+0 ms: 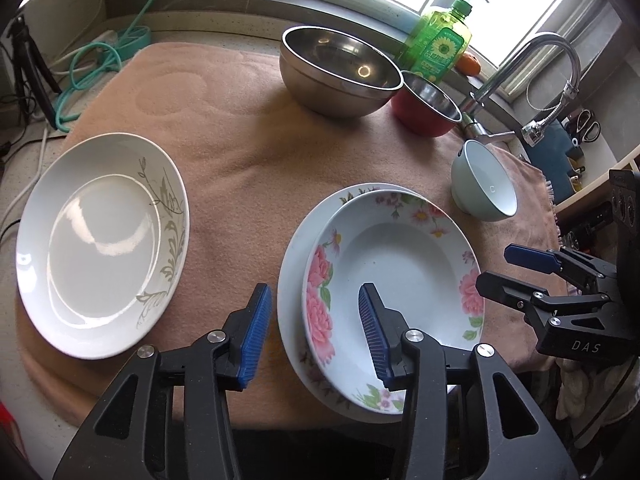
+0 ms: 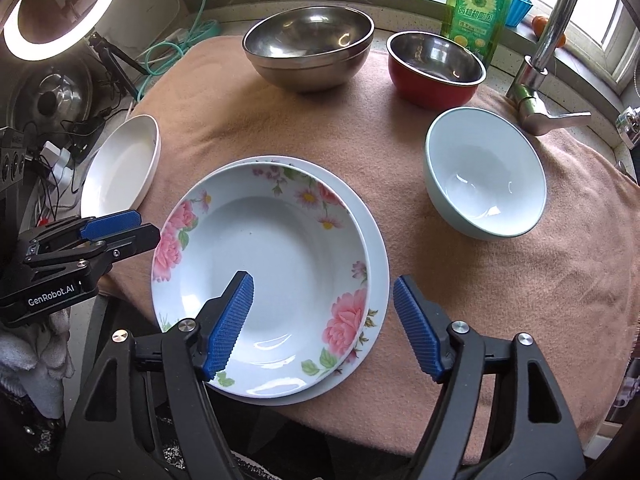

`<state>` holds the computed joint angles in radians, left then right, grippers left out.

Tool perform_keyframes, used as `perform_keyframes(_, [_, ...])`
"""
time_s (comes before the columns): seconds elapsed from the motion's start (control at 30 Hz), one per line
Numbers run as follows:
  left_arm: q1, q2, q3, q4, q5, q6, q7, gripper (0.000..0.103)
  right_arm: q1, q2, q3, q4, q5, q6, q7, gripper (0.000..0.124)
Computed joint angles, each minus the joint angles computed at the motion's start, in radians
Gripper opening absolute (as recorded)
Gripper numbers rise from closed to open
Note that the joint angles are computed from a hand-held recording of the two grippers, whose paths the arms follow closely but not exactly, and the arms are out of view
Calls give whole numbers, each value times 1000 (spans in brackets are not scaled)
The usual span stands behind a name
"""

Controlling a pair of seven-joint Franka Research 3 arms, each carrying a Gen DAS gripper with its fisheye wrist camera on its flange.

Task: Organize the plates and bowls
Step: 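Open both grippers and release the stacked plates, then reach both grippers to the white leaf-pattern plate and close on its rim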

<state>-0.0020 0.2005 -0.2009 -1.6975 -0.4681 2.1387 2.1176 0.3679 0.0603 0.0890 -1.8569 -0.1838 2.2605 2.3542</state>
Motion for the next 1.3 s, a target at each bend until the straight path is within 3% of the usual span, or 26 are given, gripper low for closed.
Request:
perform_keyframes(0.07, [2, -8, 1, -6, -8, 12, -3, 62, -1, 3, -1, 4, 9, 21, 2, 83])
perform_keyframes(0.4, [25, -24, 25, -12, -15, 31, -38, 63, 10, 66, -9, 99, 17, 70, -30, 85])
perform_keyframes(0.73, [68, -18, 52, -3, -9, 63, -121, 63, 39, 196, -24, 269, 79, 66, -121, 85])
perform_keyframes(1.07, [130, 20, 72, 30, 11, 81, -218, 63, 70, 368, -39, 506, 154, 19, -216, 85])
perform_keyframes(1.3, [172, 65, 77, 72, 34, 77, -270, 63, 83, 518, -44, 725, 211, -57, -266, 85])
